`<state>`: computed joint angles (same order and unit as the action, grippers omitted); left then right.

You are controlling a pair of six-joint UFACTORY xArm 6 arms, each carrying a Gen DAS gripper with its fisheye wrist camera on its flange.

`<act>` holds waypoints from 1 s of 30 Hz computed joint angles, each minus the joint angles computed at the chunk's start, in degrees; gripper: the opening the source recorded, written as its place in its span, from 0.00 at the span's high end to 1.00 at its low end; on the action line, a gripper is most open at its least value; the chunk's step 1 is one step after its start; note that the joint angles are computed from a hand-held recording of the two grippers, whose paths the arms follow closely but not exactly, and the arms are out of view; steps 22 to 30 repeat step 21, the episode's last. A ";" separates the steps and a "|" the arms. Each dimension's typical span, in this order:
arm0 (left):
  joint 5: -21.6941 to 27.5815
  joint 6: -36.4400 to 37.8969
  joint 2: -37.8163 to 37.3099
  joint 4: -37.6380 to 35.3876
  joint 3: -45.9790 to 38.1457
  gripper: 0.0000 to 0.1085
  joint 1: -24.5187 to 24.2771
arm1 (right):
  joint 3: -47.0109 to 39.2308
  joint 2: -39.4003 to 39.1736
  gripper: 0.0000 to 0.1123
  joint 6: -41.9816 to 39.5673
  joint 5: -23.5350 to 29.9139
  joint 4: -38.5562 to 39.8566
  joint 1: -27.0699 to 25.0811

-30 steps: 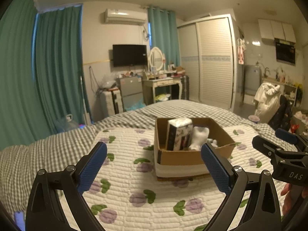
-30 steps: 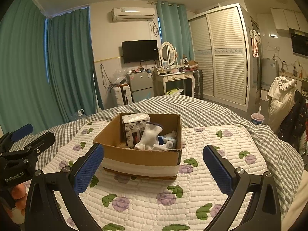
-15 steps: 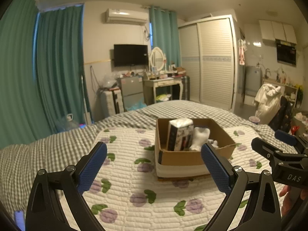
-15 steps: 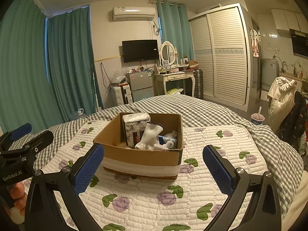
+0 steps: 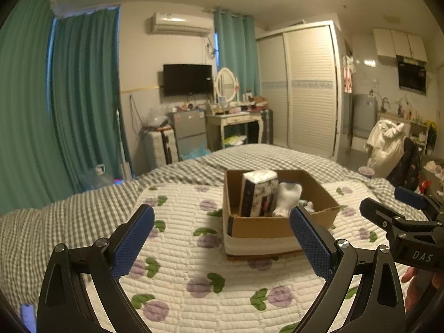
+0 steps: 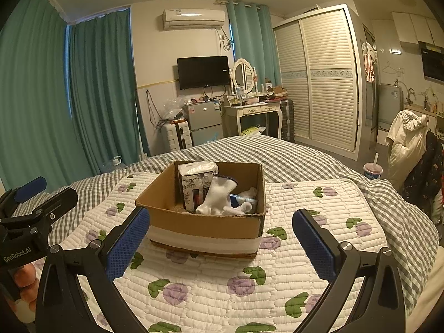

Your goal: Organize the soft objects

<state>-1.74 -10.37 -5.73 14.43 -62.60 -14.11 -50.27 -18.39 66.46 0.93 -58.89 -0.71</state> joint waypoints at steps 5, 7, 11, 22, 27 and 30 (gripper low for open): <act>0.09 -1.52 0.09 1.56 0.07 0.08 0.30 | 0.14 0.10 0.08 -0.34 0.13 0.47 0.12; 0.18 -1.55 0.23 1.56 0.03 0.08 0.29 | 0.14 0.24 0.08 -1.01 0.23 1.20 0.24; 0.15 -1.95 0.29 1.94 0.00 0.08 0.41 | 0.05 0.26 0.08 -0.70 0.32 1.12 0.27; 0.96 2.99 -0.03 -3.46 0.26 0.08 -0.10 | -0.03 0.32 0.08 -1.98 0.93 3.05 0.47; 0.96 2.99 -0.03 -3.46 0.26 0.08 -0.10 | -0.03 0.32 0.08 -1.98 0.93 3.05 0.47; 0.96 2.99 -0.03 -3.46 0.26 0.08 -0.10 | -0.03 0.32 0.08 -1.98 0.93 3.05 0.47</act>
